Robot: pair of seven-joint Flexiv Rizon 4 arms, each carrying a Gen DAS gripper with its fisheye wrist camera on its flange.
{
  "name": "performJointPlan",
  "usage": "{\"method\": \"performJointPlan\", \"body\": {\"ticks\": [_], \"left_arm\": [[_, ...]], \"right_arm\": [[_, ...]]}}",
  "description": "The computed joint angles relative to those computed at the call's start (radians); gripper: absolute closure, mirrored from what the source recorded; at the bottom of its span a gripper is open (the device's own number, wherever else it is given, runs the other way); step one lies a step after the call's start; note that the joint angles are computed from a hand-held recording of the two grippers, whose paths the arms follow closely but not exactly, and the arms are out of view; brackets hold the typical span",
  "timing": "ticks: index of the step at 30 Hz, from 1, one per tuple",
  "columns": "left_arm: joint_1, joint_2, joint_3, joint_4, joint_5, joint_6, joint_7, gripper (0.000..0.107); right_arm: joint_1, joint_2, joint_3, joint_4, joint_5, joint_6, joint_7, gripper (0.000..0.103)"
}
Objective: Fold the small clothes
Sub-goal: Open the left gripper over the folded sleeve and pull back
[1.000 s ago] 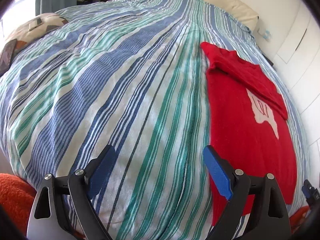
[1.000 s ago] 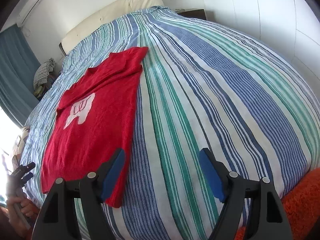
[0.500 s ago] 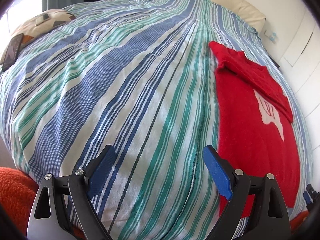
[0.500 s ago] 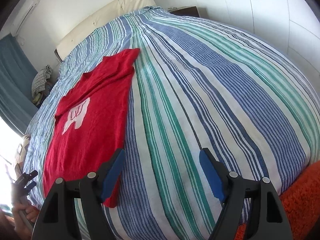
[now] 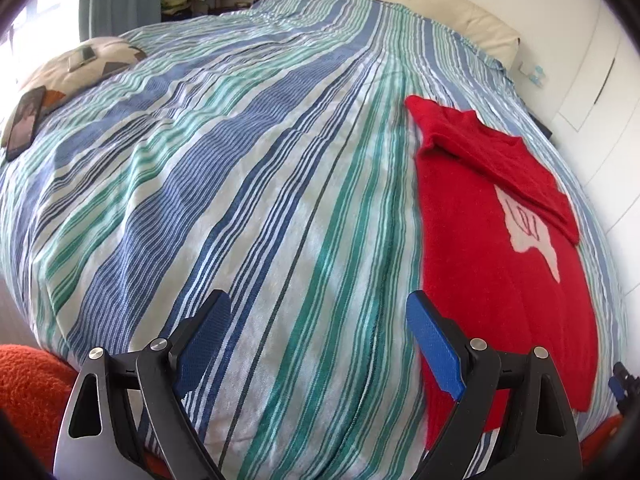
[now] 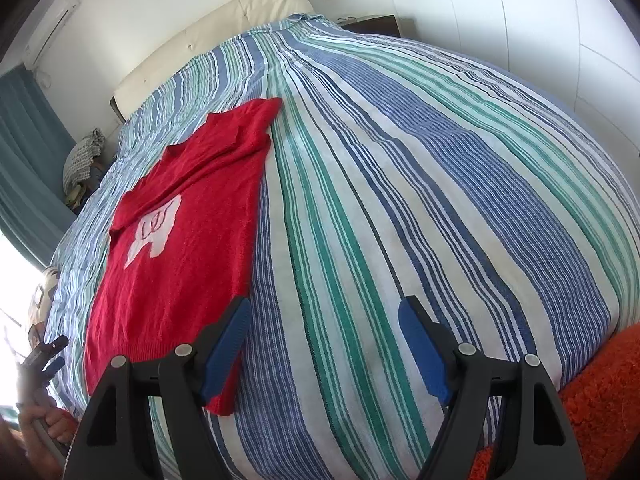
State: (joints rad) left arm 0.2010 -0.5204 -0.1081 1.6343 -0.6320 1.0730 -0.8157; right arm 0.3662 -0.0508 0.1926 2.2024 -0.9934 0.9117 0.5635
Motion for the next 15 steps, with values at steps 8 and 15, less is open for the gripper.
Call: {"method": "performJointPlan", "body": {"ticks": [8, 15], "left_arm": [[-0.009, 0.025, -0.013, 0.033, -0.008, 0.003, 0.065, 0.016], [-0.009, 0.05, -0.027, 0.062, -0.052, 0.016, 0.116, 0.016]], "right_arm": [[-0.003, 0.006, 0.001, 0.006, -0.007, 0.004, 0.01, 0.027], [-0.006, 0.011, 0.003, 0.008, -0.008, 0.003, 0.012, 0.027]]}}
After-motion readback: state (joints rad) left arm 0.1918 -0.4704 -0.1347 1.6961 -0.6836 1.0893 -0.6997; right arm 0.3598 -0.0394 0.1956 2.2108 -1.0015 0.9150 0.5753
